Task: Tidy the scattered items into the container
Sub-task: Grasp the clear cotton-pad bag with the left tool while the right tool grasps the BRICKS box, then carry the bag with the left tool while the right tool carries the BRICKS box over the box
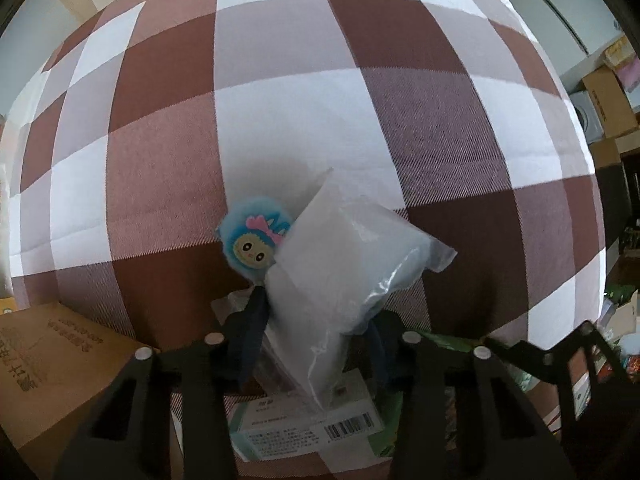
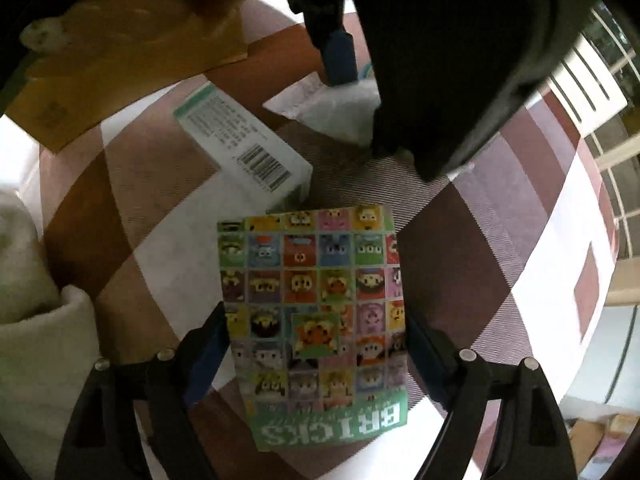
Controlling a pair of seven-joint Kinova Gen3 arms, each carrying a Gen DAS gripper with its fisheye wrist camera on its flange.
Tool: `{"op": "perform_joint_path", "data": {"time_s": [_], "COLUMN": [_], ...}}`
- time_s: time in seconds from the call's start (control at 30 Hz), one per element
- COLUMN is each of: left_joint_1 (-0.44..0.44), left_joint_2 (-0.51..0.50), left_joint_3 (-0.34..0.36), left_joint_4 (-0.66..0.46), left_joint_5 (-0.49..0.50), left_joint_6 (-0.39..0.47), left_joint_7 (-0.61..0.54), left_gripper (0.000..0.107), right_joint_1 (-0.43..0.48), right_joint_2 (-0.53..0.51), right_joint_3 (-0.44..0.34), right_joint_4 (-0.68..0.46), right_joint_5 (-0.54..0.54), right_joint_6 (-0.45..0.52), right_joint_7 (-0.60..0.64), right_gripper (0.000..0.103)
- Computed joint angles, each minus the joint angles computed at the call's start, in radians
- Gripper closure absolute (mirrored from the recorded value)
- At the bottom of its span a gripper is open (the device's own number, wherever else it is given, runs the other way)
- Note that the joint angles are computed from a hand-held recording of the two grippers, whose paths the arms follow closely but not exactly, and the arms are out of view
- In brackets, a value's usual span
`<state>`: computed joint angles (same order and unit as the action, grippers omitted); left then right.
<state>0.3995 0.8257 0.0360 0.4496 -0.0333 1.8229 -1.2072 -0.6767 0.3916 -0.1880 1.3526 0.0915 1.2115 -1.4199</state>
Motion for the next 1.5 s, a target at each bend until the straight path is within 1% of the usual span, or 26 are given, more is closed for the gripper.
{"op": "perform_joint_path", "data": {"time_s": [0.1,0.23,0.3,0.33,0.37,0.4,0.47,0.57,0.6,0.73,0.77,0.87,0.9,0.97,1.13,1.27,1.5], "left_joint_1": [-0.009,-0.007,-0.017,-0.01,-0.008,-0.005,0.013,0.044,0.045,0.072,0.078,0.083,0.089,0.09,0.084,0.068,0.027], "left_joint_2": [-0.021,-0.072,-0.104,-0.106,-0.115,-0.131,-0.132,-0.106,-0.106,-0.14,-0.159,-0.208,-0.213,-0.254,-0.35,-0.419,-0.51], "left_joint_3": [0.006,0.014,0.019,0.018,0.036,0.036,0.028,0.025,0.022,0.016,0.015,0.02,0.022,0.027,0.043,0.057,0.081], "left_joint_4": [0.026,0.084,0.095,0.081,0.085,0.099,0.07,-0.043,-0.058,-0.037,-0.015,0.052,0.062,0.122,0.245,0.341,0.469], "left_joint_5": [0.013,0.023,0.025,0.025,0.011,0.014,0.017,0.01,0.011,0.008,0.006,0.011,0.01,0.012,0.008,0.011,0.029], "left_joint_6": [-0.029,-0.076,-0.066,-0.063,-0.061,-0.064,-0.034,0.035,0.045,0.03,0.02,-0.013,-0.021,-0.051,-0.1,-0.135,-0.161], "left_joint_7": [0.007,0.003,-0.019,-0.033,-0.064,-0.078,-0.075,-0.063,-0.067,-0.06,-0.057,-0.043,-0.036,-0.025,-0.01,0.004,0.007], "left_gripper": [0.071,0.072,0.072,0.072,0.072,0.072,0.072,0.072,0.072,0.072,0.072,0.072,0.072,0.072,0.072,0.072,0.072], "right_joint_1": [0.025,0.077,0.096,0.103,0.103,0.1,0.097,0.101,0.103,0.096,0.098,0.112,0.105,0.105,0.091,0.075,0.045], "right_joint_2": [0.002,-0.006,-0.013,-0.018,-0.022,-0.027,-0.037,-0.054,-0.06,-0.113,-0.131,-0.151,-0.154,-0.176,-0.211,-0.231,-0.235], "right_joint_3": [0.015,0.022,0.025,0.026,0.027,0.03,0.032,0.032,0.032,0.023,0.02,0.014,0.012,0.008,-0.008,-0.021,-0.038], "right_joint_4": [-0.016,-0.031,-0.04,-0.042,-0.046,-0.052,-0.061,-0.072,-0.077,-0.042,-0.019,-0.018,-0.021,0.008,0.024,0.025,-0.006], "right_joint_5": [-0.05,-0.129,-0.155,-0.162,-0.159,-0.152,-0.14,-0.142,-0.145,-0.129,-0.125,-0.12,-0.116,-0.11,-0.101,-0.093,-0.085], "right_joint_6": [0.016,0.048,0.069,0.076,0.084,0.095,0.108,0.121,0.127,0.117,0.109,0.123,0.127,0.115,0.127,0.141,0.169], "right_joint_7": [-0.068,-0.149,-0.187,-0.205,-0.222,-0.246,-0.284,-0.342,-0.361,-0.415,-0.421,-0.427,-0.437,-0.446,-0.491,-0.522,-0.575], "right_gripper": [0.02,0.02,0.02,0.02,0.02,0.02,0.02,0.02,0.02,0.02,0.02,0.02,0.02,0.02,0.02,0.02,0.02]}}
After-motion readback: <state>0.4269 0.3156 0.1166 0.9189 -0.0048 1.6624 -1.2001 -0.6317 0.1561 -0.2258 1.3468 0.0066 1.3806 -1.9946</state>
